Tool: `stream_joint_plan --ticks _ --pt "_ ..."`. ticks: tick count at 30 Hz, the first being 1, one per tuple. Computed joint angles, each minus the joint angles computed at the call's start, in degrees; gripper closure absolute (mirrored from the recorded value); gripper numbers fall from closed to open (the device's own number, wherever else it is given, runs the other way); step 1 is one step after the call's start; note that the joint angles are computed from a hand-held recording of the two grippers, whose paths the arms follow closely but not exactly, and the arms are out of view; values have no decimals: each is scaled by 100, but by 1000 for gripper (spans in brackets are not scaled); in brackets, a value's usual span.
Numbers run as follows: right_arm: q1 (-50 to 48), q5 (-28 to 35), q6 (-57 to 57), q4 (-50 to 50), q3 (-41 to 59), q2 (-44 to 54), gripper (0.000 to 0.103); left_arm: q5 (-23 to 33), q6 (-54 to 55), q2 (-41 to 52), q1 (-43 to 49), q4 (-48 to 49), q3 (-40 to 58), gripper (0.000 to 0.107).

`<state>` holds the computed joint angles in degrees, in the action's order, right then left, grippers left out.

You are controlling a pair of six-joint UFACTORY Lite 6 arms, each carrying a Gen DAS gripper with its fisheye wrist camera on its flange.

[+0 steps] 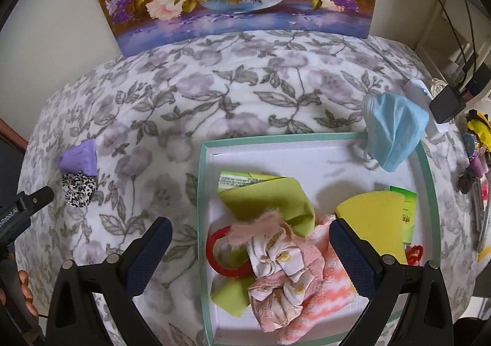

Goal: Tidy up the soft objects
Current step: 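Move both open grippers back to the purple packet and leopard scrunchie, then grasp the purple packet with the left gripper while the right gripper grasps the leopard scrunchie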

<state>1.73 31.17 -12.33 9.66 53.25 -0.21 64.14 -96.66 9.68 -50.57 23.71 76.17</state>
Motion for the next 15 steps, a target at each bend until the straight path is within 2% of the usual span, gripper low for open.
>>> stream_joint_plan --ticks 15 --pt "259 -37 324 -246 -1 -67 0 -151 152 -43 51 -86 -86 6"
